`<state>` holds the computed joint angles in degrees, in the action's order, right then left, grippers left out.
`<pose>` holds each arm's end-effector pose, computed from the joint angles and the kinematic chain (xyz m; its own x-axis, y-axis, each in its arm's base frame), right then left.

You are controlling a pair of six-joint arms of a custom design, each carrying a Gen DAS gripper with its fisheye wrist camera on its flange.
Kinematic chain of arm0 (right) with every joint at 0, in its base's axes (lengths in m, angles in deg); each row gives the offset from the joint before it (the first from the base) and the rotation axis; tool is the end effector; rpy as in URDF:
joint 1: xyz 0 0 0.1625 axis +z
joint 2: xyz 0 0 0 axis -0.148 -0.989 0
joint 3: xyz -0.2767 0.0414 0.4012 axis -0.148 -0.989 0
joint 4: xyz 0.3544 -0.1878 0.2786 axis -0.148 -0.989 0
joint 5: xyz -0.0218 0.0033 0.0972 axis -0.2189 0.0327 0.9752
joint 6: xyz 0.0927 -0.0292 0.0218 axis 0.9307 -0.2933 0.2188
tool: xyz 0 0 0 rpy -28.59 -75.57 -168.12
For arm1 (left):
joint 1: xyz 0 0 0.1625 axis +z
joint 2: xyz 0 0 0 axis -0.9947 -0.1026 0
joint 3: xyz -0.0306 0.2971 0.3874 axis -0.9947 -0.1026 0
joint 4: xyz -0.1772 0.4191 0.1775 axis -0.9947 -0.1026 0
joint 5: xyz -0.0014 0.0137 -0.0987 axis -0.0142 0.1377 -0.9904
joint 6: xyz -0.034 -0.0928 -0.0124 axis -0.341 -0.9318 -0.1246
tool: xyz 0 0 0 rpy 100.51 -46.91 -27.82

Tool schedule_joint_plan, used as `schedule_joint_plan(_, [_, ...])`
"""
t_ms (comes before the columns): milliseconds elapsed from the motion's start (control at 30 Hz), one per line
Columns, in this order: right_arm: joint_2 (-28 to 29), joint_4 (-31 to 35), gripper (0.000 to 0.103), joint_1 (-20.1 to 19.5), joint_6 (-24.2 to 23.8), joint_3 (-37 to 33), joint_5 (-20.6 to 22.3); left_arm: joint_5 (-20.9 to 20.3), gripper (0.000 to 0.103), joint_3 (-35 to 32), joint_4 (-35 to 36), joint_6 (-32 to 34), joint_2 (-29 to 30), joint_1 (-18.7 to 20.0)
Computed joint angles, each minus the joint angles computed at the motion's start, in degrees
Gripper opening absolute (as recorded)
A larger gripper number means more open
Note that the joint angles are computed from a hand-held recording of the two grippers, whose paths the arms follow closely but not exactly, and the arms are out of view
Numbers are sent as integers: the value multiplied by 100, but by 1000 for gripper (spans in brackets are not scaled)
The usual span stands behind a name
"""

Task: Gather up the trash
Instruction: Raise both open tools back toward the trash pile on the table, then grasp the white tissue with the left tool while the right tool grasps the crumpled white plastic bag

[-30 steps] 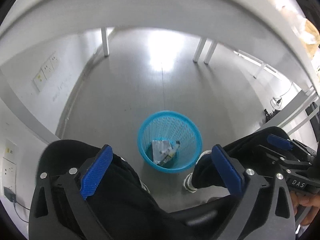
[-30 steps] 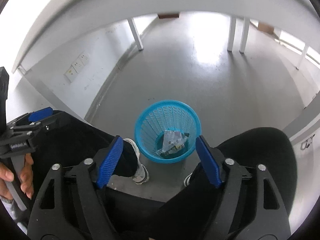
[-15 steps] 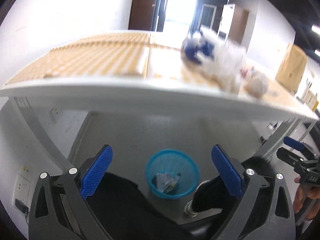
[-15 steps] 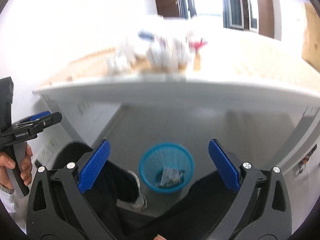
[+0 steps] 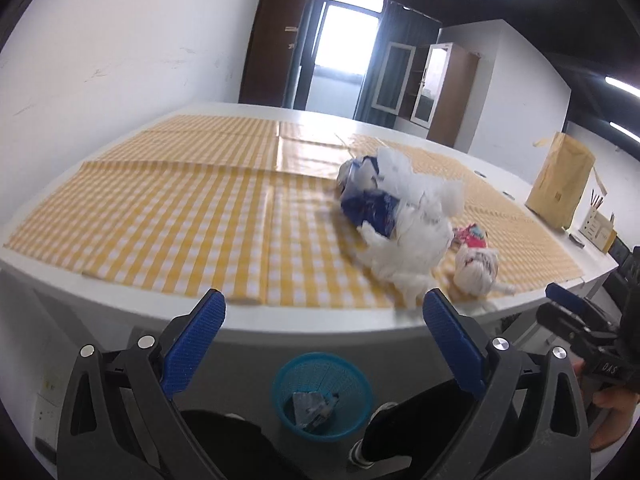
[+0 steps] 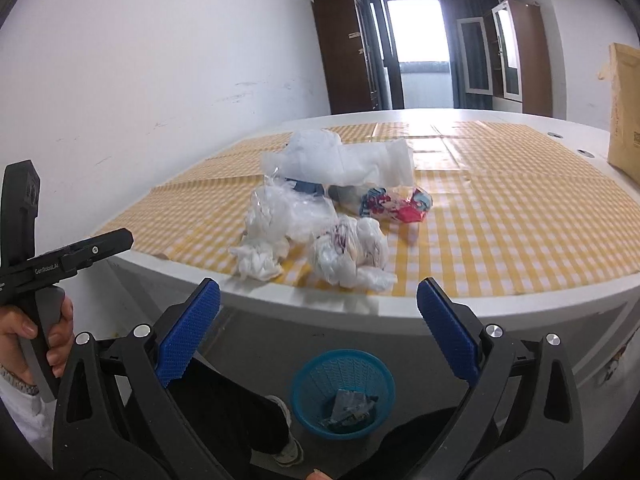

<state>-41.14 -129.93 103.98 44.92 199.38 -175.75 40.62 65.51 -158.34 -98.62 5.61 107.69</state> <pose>0.1765 -0.5273 0.5401 -0.7237 -0.4485 0.5245 -0.6901 0.4777 -0.5437 -0.5945 -0.5044 0.1339 -0.8343 -0.0704 -0.5469 0.4390 0.5151 -0.7361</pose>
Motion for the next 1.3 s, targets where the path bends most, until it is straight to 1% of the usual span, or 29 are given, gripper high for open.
schedule_joint_plan(167, [207, -41, 94, 26, 76, -143, 5, -117, 96, -255, -574, 618, 148, 114])
schedule_joint_plan(267, [351, -48, 94, 13, 213, -242, -46, -245, 95, -481, -914, 1035, 278, 208])
schedule_joint_plan(400, [526, 10, 93, 21, 288, -347, -86, -470, 88, -796, -1019, 1333, 428, 339])
schedule_joint_plan(467, [610, 1, 91, 24, 300, -402, -124, -687, 87, -952, -1176, 1557, 505, 401])
schedule_joint_plan(567, [725, 64, 90, 1, 361, -525, -134, -818, 83, -1214, -1176, 1782, 653, 476])
schedule_joint_plan(633, [791, 109, 86, -15, 394, -598, -150, -942, 80, -1374, -1139, 1900, 732, 545])
schedule_joint_plan(700, [838, 188, 84, -28, 418, -665, -156, -1081, 74, -1538, -1054, 2004, 804, 625])
schedule_joint_plan(767, [876, 295, 81, -35, 383, -713, -159, -1208, 70, -1710, -989, 2129, 885, 705])
schedule_joint_plan(900, [956, 453, 72, -66, 345, -786, -157, -1459, 64, -2039, -770, 2162, 1027, 868])
schedule_joint_plan(933, [980, 500, 70, -81, 371, -807, -163, -1516, 61, -2095, -711, 2132, 1048, 906])
schedule_joint_plan(1000, [1017, 572, 64, -101, 404, -844, -161, -1643, 51, -2256, -550, 2089, 1120, 985])
schedule_joint_plan(1133, [1023, 680, 58, -131, 412, -852, -56, -1826, 46, -2534, -306, 2133, 1263, 1091])
schedule_joint_plan(1167, [1025, 700, 56, -140, 411, -859, -31, -1849, 39, -2585, -222, 2125, 1286, 1108])
schedule_joint_plan(1200, [1026, 716, 56, -146, 405, -867, -12, -1851, 27, -2677, -39, 2104, 1329, 1123])
schedule_joint_plan(1233, [1020, 731, 55, -158, 388, -870, 15, -1834, 20, -2747, 80, 2112, 1366, 1128])
schedule_joint_plan(1267, [1018, 733, 55, -167, 377, -874, 34, -1787, 9, -2799, 183, 2158, 1398, 1114])
schedule_joint_plan(1300, [1016, 725, 54, -175, 370, -875, 41, -1663, 6, -2835, 184, 2250, 1438, 1084])
